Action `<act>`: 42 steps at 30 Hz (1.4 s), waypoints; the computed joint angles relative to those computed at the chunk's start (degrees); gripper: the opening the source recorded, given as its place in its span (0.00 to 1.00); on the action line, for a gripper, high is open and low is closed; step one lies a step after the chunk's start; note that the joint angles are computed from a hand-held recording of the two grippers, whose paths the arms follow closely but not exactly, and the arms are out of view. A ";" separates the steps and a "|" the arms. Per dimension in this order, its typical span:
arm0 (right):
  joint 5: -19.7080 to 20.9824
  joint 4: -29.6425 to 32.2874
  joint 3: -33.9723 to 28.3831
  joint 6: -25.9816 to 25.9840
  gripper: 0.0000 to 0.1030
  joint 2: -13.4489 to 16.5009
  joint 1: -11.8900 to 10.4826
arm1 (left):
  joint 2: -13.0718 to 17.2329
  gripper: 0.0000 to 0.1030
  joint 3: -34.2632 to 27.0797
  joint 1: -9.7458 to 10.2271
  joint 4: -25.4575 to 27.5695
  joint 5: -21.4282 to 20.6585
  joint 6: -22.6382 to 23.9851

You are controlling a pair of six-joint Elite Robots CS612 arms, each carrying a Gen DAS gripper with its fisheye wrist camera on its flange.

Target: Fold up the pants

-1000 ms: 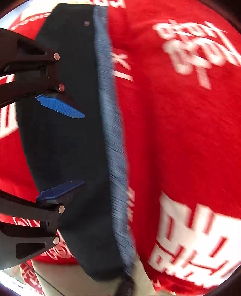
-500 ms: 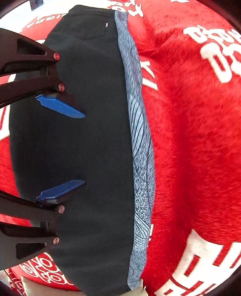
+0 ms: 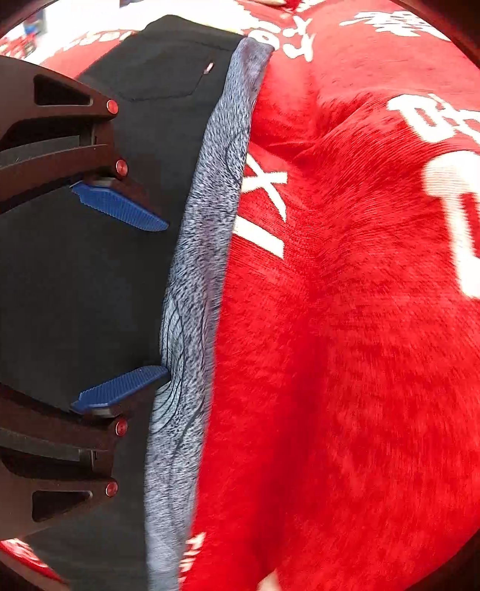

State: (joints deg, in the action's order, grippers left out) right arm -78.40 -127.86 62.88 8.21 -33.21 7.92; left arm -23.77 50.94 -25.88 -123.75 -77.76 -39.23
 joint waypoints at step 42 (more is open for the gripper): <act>27.37 -20.09 8.47 33.44 0.50 2.48 12.69 | -10.34 0.99 21.97 13.11 -14.87 3.60 18.04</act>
State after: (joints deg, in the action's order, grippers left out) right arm -51.03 -147.95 71.35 41.65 -30.73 20.61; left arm -34.11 72.91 -12.77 -138.62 -74.16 -21.19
